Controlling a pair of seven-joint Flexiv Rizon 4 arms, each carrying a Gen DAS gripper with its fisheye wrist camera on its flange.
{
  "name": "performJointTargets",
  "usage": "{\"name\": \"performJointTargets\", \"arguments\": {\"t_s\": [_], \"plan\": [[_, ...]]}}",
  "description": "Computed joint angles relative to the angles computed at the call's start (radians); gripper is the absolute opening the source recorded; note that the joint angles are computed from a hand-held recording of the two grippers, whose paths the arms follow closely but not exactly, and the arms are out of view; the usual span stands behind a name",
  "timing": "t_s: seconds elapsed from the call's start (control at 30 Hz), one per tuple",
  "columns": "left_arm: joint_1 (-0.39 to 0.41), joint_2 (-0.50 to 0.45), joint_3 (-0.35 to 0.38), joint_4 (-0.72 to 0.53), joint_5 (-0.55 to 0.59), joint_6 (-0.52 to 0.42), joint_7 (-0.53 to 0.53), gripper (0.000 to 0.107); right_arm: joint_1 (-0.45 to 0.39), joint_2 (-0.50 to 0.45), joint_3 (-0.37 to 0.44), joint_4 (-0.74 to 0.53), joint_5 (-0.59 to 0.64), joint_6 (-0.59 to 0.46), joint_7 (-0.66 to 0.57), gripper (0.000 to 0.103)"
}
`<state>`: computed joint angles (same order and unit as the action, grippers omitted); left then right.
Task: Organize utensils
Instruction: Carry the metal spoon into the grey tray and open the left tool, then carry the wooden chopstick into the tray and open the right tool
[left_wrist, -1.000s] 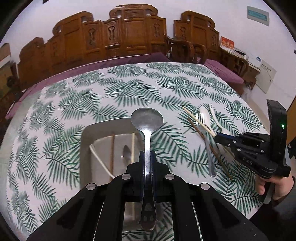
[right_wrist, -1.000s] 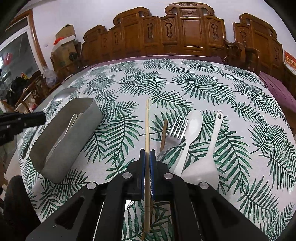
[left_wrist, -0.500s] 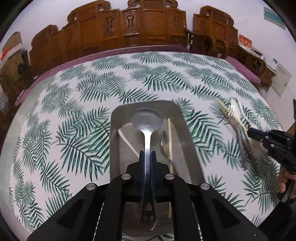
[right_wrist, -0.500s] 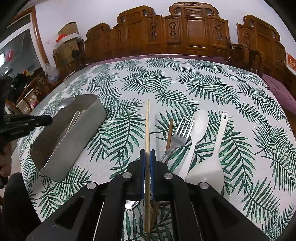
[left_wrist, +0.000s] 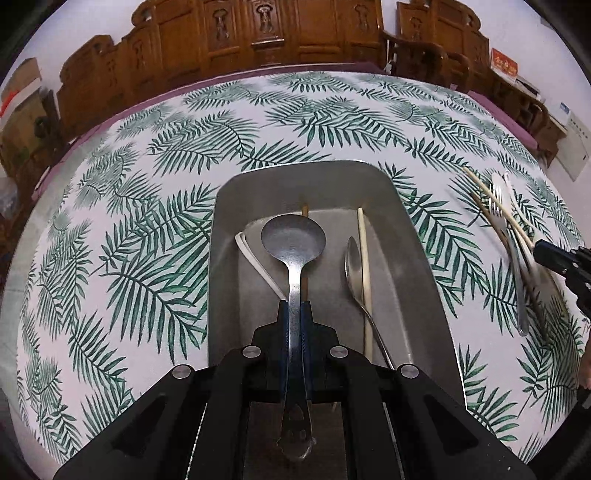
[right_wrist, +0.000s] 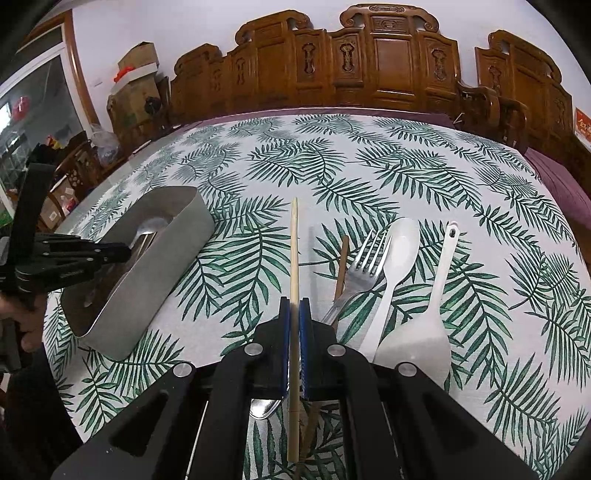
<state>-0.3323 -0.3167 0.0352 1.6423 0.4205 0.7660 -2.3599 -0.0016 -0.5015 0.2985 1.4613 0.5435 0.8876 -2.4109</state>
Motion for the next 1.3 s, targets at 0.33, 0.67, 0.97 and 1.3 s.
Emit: {"name": "performJointTargets", "arguments": {"t_s": [0.33, 0.67, 0.97, 1.3], "plan": [[-0.007, 0.006, 0.000, 0.006, 0.008, -0.001, 0.003, 0.006, 0.003, 0.010, 0.002, 0.010, 0.006, -0.001, -0.004, 0.006], [-0.011, 0.127, -0.020, 0.105, 0.053, 0.065, -0.073, 0.006, 0.014, 0.088, 0.007, 0.069, 0.031, 0.002, -0.028, 0.006], [0.017, 0.241, -0.064, 0.200, 0.079, 0.121, -0.119, 0.007, 0.064, 0.179, 0.001, 0.120, 0.070, -0.007, -0.036, 0.006], [0.061, 0.348, -0.109, 0.263, 0.112, 0.125, -0.153, 0.038, 0.166, 0.219, -0.009, 0.155, 0.044, -0.002, 0.016, 0.006]]}}
